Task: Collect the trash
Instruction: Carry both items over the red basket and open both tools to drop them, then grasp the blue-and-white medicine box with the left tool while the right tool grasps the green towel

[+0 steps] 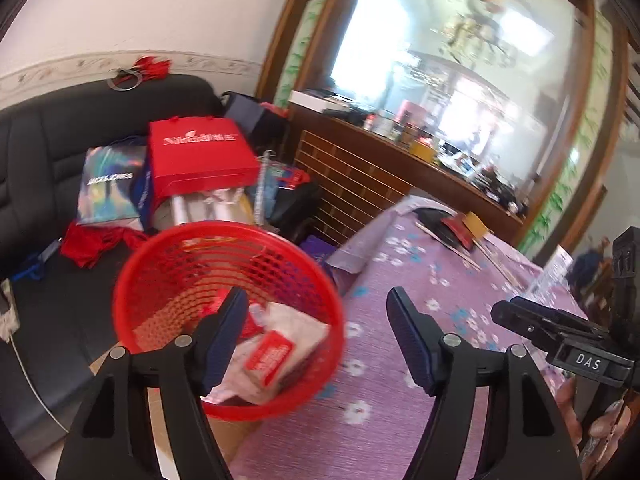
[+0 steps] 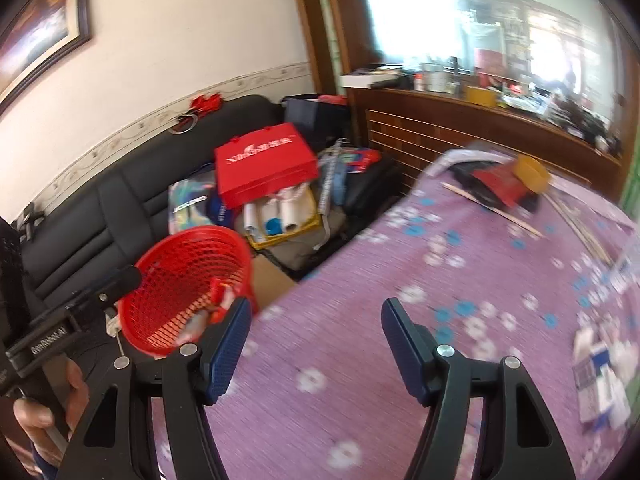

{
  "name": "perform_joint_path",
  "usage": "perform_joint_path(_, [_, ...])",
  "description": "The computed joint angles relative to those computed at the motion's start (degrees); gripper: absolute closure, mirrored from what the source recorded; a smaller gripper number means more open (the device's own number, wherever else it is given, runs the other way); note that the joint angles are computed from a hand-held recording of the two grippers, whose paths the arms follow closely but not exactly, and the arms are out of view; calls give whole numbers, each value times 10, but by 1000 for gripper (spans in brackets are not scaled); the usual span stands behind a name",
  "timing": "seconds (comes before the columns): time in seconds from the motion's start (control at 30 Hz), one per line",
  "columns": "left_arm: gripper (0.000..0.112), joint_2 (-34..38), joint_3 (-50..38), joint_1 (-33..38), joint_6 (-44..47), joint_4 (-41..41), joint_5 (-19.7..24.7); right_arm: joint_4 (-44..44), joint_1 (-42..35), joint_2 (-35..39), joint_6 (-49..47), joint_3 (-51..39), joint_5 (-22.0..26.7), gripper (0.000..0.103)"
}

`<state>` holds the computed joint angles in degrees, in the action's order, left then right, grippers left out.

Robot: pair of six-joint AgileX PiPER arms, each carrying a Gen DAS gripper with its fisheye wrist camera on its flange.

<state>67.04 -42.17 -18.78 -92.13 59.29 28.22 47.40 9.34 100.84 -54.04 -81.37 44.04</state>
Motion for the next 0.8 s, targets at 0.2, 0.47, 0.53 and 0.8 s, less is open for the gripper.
perform_joint_path(0.2, [42, 101, -101, -115, 32, -31, 50, 37, -147, -13, -52, 24, 32, 31])
perform_joint_path(0.47, [42, 262, -301, -192, 218, -201, 60, 23, -323, 59, -61, -59, -17, 32])
perform_joint_path(0.53, [42, 310, -365, -206, 276, -252, 70, -15, -346, 103, -23, -105, -25, 32])
perform_joint_path(0.8, [38, 487, -640, -241, 397, -365, 172, -188, -368, 216, 140, -247, -16, 15])
